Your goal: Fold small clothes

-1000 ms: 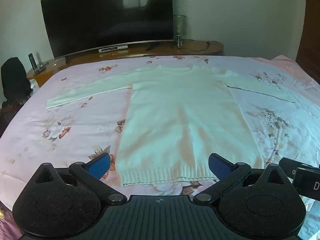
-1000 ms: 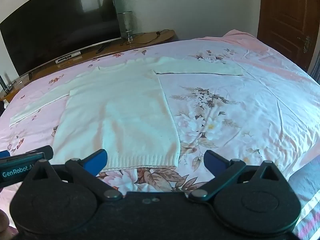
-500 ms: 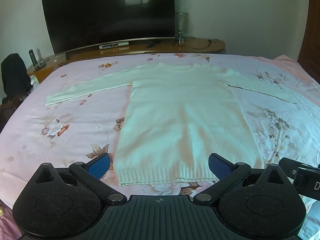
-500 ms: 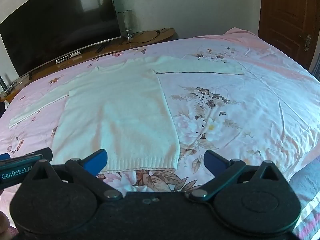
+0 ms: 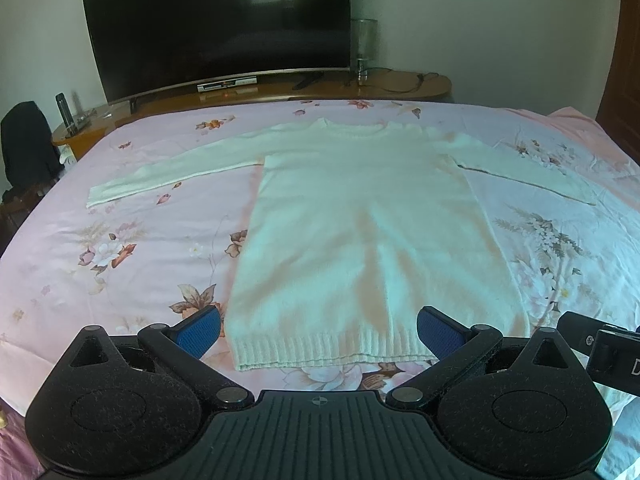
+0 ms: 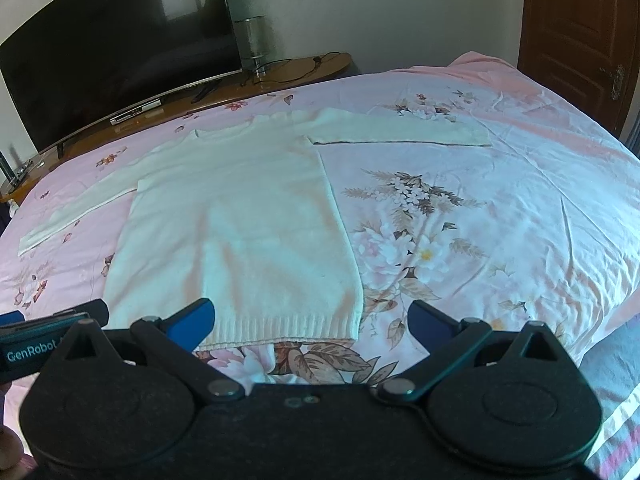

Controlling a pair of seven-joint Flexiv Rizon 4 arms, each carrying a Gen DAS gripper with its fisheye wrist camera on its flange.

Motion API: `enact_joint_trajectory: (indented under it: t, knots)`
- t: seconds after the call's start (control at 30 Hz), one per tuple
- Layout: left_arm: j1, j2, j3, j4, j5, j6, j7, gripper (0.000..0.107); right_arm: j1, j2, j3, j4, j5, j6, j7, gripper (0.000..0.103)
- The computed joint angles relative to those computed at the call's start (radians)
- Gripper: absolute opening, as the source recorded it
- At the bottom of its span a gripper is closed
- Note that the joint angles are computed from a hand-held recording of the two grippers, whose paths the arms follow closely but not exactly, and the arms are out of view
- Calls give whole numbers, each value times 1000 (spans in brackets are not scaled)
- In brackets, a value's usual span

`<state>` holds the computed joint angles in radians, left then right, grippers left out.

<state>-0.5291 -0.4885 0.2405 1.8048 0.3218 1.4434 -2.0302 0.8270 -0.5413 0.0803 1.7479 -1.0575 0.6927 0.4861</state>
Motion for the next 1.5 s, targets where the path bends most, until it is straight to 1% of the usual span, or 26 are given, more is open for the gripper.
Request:
enact_joint_trajectory:
  t: [0.8, 1.5]
  knots:
    - [16, -10, -12, 1, -28, 1, 16, 103, 3, -16, -8, -25, 18, 12, -23, 103]
    - [46, -22, -43, -6, -69, -14, 60, 103, 2, -29, -15, -42, 33, 15, -42, 103]
